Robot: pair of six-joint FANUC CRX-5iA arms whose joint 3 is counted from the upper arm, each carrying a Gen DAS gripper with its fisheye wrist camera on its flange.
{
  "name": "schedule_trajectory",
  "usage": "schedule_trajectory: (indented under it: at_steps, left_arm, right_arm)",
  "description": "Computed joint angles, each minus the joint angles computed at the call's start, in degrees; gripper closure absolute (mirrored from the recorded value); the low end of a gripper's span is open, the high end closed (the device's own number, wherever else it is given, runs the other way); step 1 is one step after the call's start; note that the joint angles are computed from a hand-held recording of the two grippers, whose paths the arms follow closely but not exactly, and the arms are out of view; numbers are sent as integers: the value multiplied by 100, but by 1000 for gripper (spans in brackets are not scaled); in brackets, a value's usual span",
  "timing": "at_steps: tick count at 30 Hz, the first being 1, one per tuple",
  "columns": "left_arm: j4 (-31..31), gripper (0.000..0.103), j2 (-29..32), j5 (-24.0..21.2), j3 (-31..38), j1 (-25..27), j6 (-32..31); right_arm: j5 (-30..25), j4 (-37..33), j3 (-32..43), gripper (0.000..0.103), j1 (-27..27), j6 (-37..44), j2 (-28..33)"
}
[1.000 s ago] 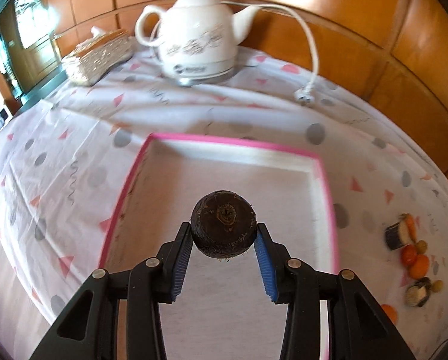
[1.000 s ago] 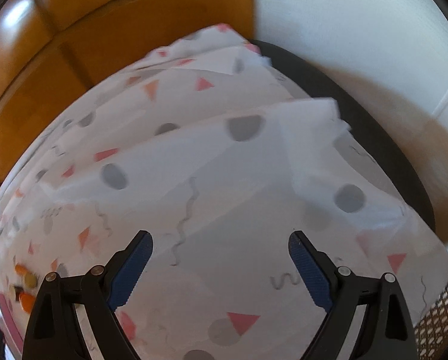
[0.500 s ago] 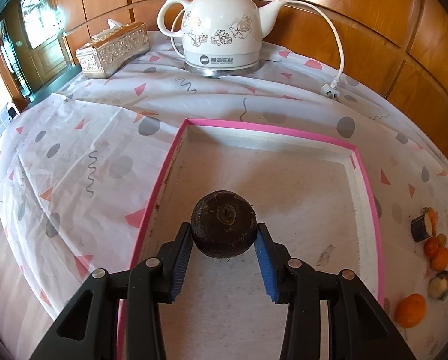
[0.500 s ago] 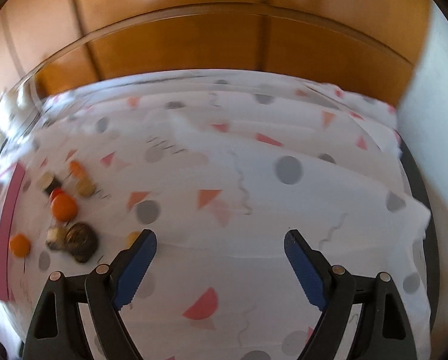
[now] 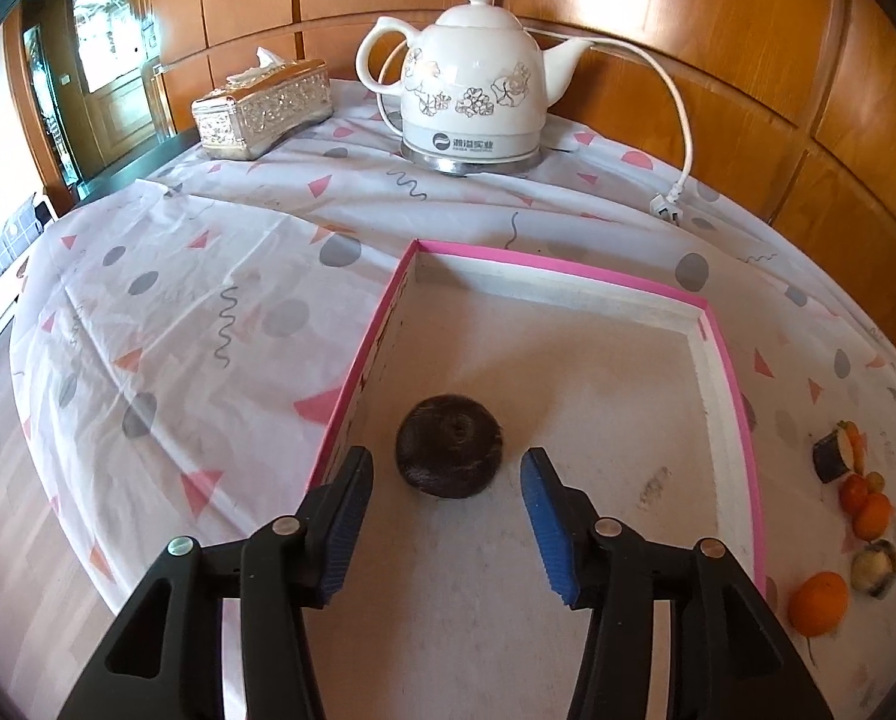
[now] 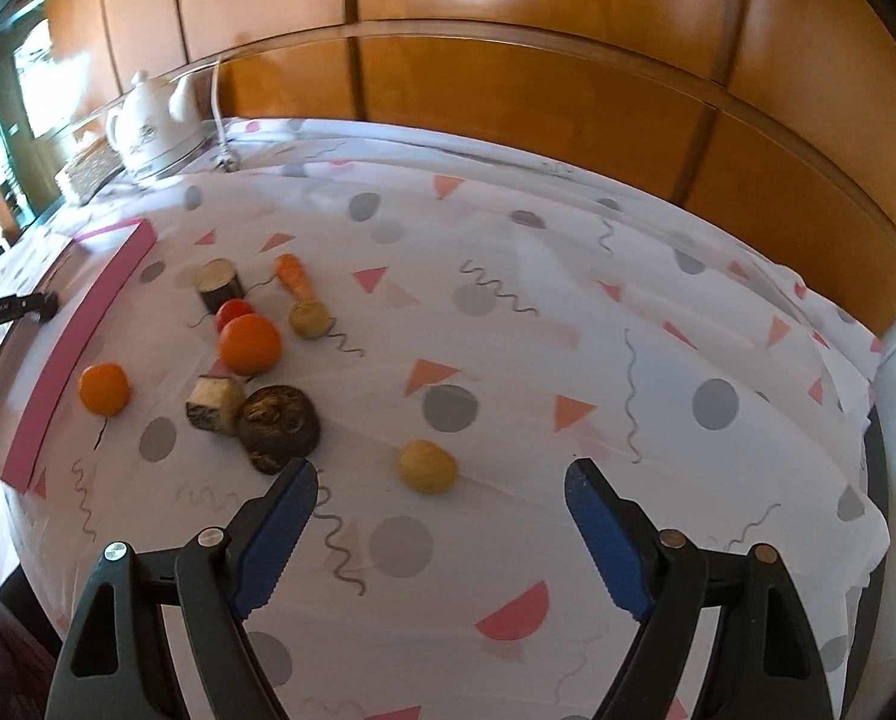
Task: Organize fruits
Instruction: 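Carry the dark round fruit into the pink tray and open the left tool, then reach the right tool to the wood-slice cylinder and grasp it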
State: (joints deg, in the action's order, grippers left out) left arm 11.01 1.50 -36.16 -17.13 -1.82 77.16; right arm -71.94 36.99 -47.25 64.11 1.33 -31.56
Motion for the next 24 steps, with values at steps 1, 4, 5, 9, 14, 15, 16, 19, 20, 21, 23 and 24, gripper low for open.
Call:
schedule_trajectory:
  at_steps: [1, 4, 5, 9, 14, 15, 16, 19, 20, 21, 23, 24]
  left_arm:
    - [54, 50, -57, 14, -64, 14, -43]
    - [278, 49, -274, 120, -315, 75, -262]
    - [312, 48, -342, 155, -383, 90, -302]
    - [567, 48, -544, 207, -607, 166, -548]
    - [738, 45, -791, 293, -848, 258, -744]
    - [757, 45, -833, 297, -889, 279, -765]
    - [772, 45, -880, 296, -935, 300, -778]
    - [849, 45, -983, 299, -1059, 361, -869]
    - [883, 45, -1026, 293, -1110, 385, -893]
    - [942, 45, -1070, 282, -1167, 414, -945]
    - [1005, 44, -1168, 271, -1268, 467, -1016]
    - [1010, 43, -1219, 269, -1309, 488, -1051]
  right_arm:
    - [39, -10, 3, 17, -4, 33, 2]
    - [208, -35, -4, 20, -35, 123, -3]
    - [219, -37, 2, 20, -24, 144, 5]
    - [288, -64, 24, 20, -24, 212, 45]
    - [376, -93, 31, 21, -37, 264, 45]
    - [392, -103, 39, 23, -37, 285, 59]
    - [405, -106, 42, 23, -32, 308, 63]
    - [456, -100, 55, 23, -16, 365, 92]
    - [463, -96, 64, 23, -5, 387, 110]
    - [474, -89, 72, 23, 9, 412, 130]
    - [504, -74, 95, 24, 52, 494, 192]
    - [525, -82, 116, 25, 58, 542, 228]
